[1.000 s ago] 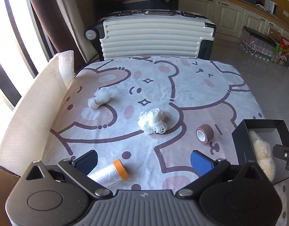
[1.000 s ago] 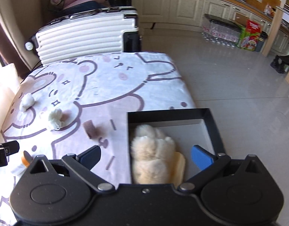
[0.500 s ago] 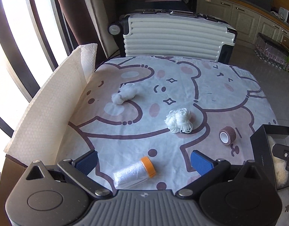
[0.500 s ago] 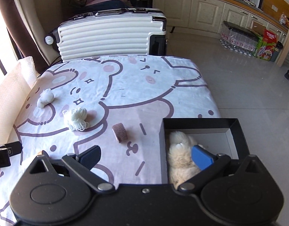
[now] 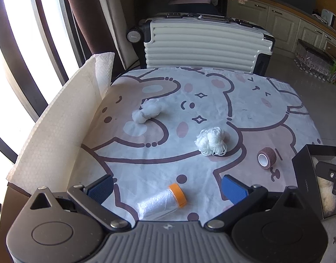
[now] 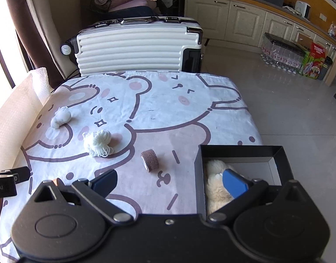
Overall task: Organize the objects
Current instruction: 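Move the left tool to the orange-capped plastic roll while the right tool approaches the brown tape roll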
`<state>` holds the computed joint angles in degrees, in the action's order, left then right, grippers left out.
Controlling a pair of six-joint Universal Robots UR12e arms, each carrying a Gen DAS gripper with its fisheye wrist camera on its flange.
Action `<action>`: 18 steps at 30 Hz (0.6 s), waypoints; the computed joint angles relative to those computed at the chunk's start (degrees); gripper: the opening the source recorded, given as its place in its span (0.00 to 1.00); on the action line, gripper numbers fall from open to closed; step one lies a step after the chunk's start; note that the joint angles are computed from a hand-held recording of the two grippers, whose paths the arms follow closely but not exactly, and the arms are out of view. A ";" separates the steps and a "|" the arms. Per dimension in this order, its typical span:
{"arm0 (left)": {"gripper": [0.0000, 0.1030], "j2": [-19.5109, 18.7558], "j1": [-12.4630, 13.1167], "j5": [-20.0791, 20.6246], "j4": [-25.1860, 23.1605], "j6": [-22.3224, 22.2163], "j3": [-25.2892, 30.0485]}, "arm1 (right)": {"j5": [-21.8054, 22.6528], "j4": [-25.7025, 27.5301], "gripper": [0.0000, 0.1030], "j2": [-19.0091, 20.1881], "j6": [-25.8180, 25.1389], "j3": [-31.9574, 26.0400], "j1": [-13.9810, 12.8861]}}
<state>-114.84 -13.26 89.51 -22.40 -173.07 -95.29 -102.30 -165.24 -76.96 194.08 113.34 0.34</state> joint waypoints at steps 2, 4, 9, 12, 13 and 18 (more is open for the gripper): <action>1.00 -0.07 0.12 0.04 0.15 -0.24 0.01 | 0.10 0.04 1.00 0.07 0.06 -0.20 0.09; 1.00 -0.28 0.34 -0.21 -0.32 -1.24 0.22 | 0.31 0.47 1.00 0.06 0.03 -0.47 0.18; 1.00 -0.74 0.78 -1.33 -1.81 -4.00 0.99 | -0.27 0.72 1.00 -0.22 -2.19 -1.60 0.63; 1.00 -0.99 0.75 -1.41 -2.34 -5.06 1.29 | -0.40 0.36 1.00 -0.23 -3.05 -2.24 0.79; 1.00 -1.08 0.75 -1.40 -2.72 -5.36 1.43 | 0.09 0.40 1.00 -0.20 -3.23 -2.43 0.69; 1.00 -2.13 0.52 0.80 -7.11 -10.11 3.25 | 0.66 1.93 1.00 0.83 -4.79 -3.91 0.47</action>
